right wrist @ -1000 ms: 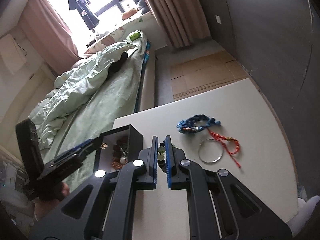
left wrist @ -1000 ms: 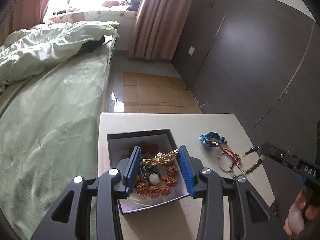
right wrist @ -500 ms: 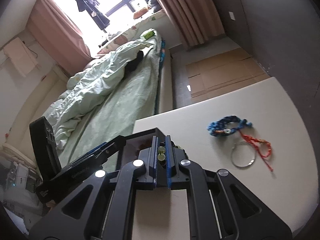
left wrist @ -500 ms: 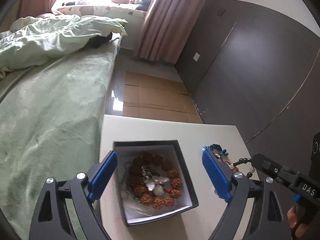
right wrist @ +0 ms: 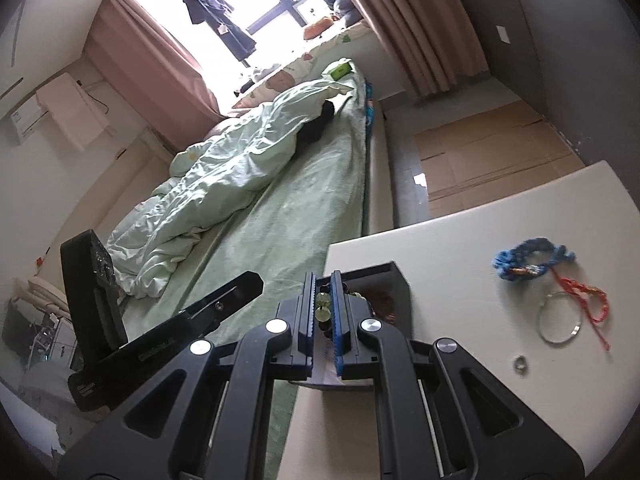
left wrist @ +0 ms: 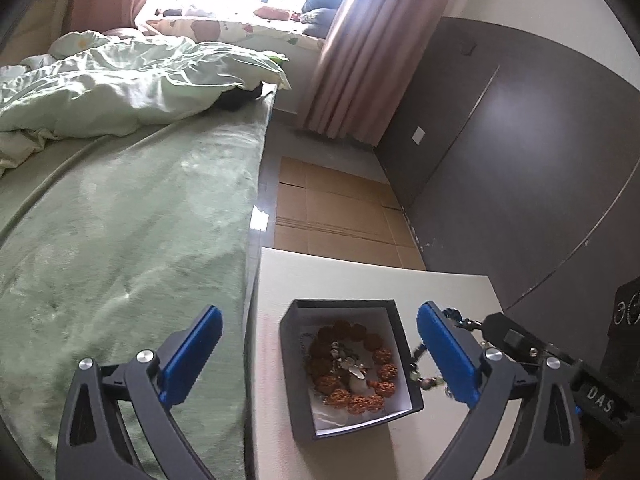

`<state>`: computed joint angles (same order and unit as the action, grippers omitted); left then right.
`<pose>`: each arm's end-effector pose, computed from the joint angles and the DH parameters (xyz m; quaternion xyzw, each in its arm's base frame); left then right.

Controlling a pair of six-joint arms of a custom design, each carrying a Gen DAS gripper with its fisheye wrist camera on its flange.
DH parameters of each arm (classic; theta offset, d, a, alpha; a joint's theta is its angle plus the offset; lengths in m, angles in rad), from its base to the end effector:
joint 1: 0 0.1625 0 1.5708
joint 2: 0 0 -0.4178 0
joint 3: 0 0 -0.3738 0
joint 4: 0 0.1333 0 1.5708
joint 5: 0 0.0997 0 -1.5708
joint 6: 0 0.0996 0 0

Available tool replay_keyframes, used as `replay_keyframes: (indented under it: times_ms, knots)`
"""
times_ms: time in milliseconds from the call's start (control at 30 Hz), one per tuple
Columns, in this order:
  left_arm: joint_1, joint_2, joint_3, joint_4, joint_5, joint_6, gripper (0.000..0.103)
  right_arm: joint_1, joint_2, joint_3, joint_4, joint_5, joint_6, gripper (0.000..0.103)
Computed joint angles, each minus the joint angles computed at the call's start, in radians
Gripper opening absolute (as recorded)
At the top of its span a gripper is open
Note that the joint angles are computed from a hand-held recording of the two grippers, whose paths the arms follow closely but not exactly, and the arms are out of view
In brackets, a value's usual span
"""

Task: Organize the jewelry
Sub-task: 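Lower the bead bracelet into the box and open the right gripper, then move the left gripper to the small silver ring and close on it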

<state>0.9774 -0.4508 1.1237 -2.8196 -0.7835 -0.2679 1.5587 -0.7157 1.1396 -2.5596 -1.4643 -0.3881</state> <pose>-0.2729 -0.7692 0.1069 0.0360 0.8914 -0.3918 0.2247 0.1343 -0.7949 0.2526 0.1938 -0.9393 0.2829 0.0052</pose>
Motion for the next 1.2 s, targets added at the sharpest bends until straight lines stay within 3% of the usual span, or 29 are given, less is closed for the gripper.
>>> replay_keyframes:
  times_ms: [167,200,267,333,600,933,1033,1200]
  knots:
    - [0.004,-0.026,0.029,-0.012,0.011,-0.019,0.095,0.023,0.036,-0.017,-0.053,-0.046,-0.028,0.012]
    - [0.004,-0.030,0.033,-0.014,0.011,-0.023,0.095,0.025,0.044,-0.034,-0.026,-0.052,-0.033,0.019]
    - [0.006,-0.036,0.039,-0.012,0.012,-0.033,0.095,0.025,0.047,-0.036,-0.033,-0.075,-0.029,0.063]
    - [0.007,-0.039,0.041,-0.008,0.010,-0.040,0.095,0.015,0.034,-0.006,-0.095,-0.060,-0.020,0.072]
    - [-0.001,-0.027,0.025,0.029,0.006,-0.030,0.095,-0.027,-0.008,-0.023,-0.040,-0.037,0.030,0.072]
    - [-0.016,0.008,-0.008,0.069,0.001,-0.007,0.095,-0.055,-0.063,-0.014,-0.008,-0.071,0.043,0.072]
    - [-0.024,0.022,-0.020,0.080,0.003,0.003,0.095,-0.061,-0.083,0.003,-0.017,-0.078,0.037,0.083]
    - [-0.037,0.047,-0.036,0.069,-0.005,0.038,0.095,-0.075,-0.107,0.010,-0.003,-0.092,0.022,0.083]
